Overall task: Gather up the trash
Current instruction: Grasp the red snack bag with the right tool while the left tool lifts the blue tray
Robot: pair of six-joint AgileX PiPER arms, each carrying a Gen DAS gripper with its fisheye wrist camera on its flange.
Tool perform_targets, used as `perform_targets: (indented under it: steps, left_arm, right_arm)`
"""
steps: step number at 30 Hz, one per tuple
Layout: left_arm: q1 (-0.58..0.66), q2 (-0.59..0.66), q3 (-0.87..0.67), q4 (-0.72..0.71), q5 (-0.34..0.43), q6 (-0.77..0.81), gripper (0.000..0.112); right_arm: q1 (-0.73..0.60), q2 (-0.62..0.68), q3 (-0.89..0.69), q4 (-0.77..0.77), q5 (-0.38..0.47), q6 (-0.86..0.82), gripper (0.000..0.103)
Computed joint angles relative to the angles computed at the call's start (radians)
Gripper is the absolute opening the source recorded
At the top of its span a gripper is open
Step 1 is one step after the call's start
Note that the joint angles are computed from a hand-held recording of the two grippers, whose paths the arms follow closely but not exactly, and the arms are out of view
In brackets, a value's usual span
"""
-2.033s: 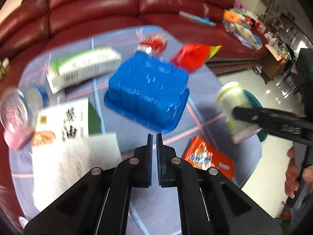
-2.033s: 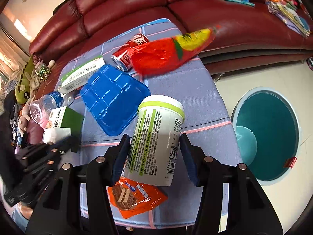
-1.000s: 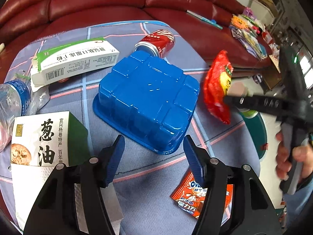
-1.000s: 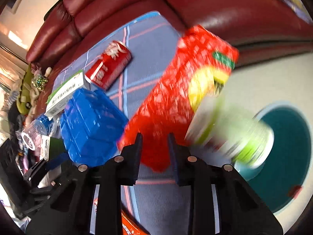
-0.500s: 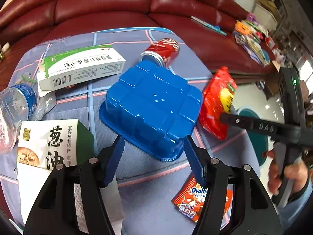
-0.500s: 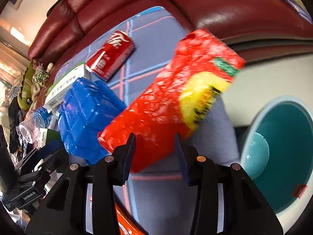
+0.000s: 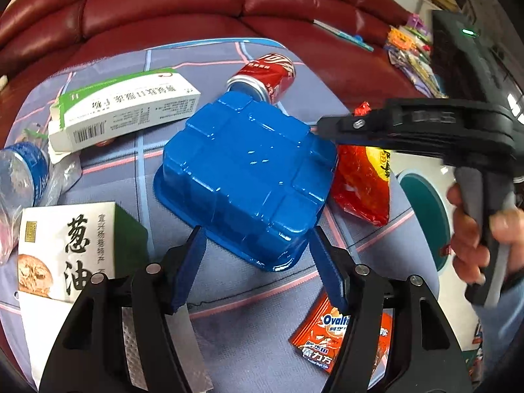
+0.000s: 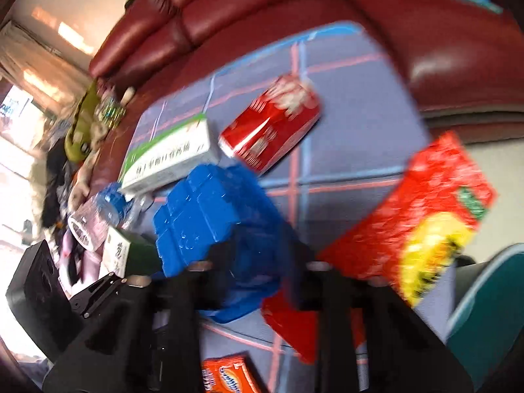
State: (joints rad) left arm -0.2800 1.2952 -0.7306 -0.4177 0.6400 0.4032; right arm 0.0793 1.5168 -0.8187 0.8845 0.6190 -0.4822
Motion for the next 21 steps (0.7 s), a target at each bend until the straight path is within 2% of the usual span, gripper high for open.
perform_targets:
  steps: [2,4,6,8,11,14,18,21]
  left_arm:
    - [-0.007,-0.017,0.019,0.017,-0.009,0.0,0.067]
    - [-0.008,-0.027,0.031,0.011,-0.01,0.011,0.067]
    - [-0.013,-0.042,0.046,0.015,-0.021,0.009,0.07]
    - [-0.032,-0.047,0.054,0.048,-0.038,-0.027,0.077]
    - [-0.079,-0.023,0.055,0.101,-0.093,-0.093,0.088]
    - [-0.131,0.007,0.042,0.184,-0.12,-0.172,0.088]
    - [-0.086,-0.033,0.065,0.102,-0.093,-0.069,0.088]
    - [-0.114,0.002,0.044,0.177,-0.109,-0.118,0.084]
  right_arm:
    - [0.013,0.007,-0.016,-0.013,0.016,-0.003,0.017]
    - [-0.005,0.022,-0.015,0.043,0.079,-0.054,0.017]
    - [-0.007,0.015,0.003,0.067,0.101,-0.084,0.017]
    - [-0.008,0.005,0.018,0.078,0.141,-0.094,0.017]
    - [-0.003,-0.028,0.028,0.048,0.138,-0.062,0.017]
    - [-0.037,-0.016,0.022,0.074,0.129,-0.063,0.019]
    - [-0.022,0.054,-0.04,0.079,0.148,-0.078,0.02]
    - [-0.029,0.053,-0.032,0.088,0.167,-0.101,0.023]
